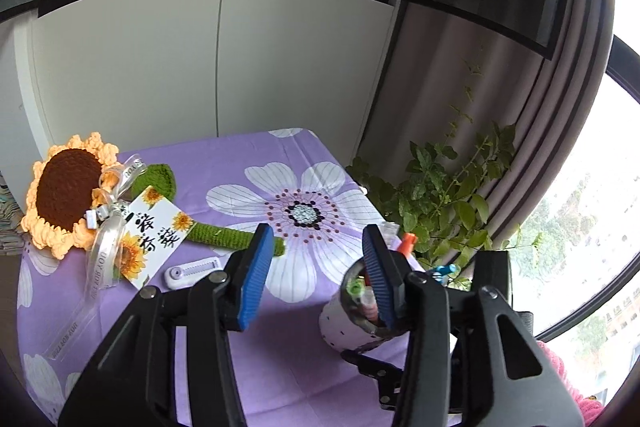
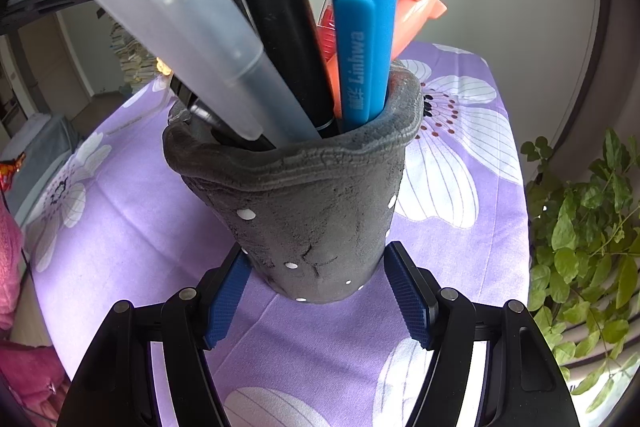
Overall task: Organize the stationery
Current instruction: 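Grasp the white eraser with the left gripper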
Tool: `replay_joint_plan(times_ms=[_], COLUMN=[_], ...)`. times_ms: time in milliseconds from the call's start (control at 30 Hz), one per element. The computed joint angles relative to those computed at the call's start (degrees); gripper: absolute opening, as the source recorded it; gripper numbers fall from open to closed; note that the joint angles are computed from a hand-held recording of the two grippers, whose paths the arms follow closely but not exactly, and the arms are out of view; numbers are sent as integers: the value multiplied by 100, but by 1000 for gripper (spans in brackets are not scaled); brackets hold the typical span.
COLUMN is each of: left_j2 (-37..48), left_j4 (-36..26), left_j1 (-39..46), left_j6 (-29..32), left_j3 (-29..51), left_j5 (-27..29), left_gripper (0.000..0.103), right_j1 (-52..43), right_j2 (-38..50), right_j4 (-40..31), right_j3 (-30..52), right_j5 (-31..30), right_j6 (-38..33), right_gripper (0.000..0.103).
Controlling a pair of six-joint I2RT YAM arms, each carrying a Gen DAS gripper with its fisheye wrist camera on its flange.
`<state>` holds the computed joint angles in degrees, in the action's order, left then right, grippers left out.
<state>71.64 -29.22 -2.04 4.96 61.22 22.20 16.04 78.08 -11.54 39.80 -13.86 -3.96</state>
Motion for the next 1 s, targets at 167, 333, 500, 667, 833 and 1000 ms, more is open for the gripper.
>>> replay_joint_plan(times_ms=[167, 333, 500, 667, 833, 1000], left_j2=[565, 2106, 2838, 3129, 3450, 3192], left_j4=[-221, -1366, -1592, -1613, -1631, -1619], left_j1=[474, 714, 849, 670, 419, 312], left_j6=[239, -276, -912, -1258, -1320, -698], left_j3=[133, 919, 1331, 1741, 2116, 1821], left_j5=[-462, -1014, -1007, -1349, -1891, -1908], left_gripper=[44, 43, 42, 42, 41, 14], right_j1=[-7, -8, -9, -9, 0, -32], right_j2=[9, 11, 15, 19, 26, 21], right_j4=[7, 9, 17, 20, 35, 27], right_j3=[0, -1, -4, -4, -11, -15], right_j5=[-6, -6, -3, -11, -3, -46], right_j6=[-5, -6, -6, -2, 9, 9], right_gripper=[70, 70, 70, 70, 70, 70])
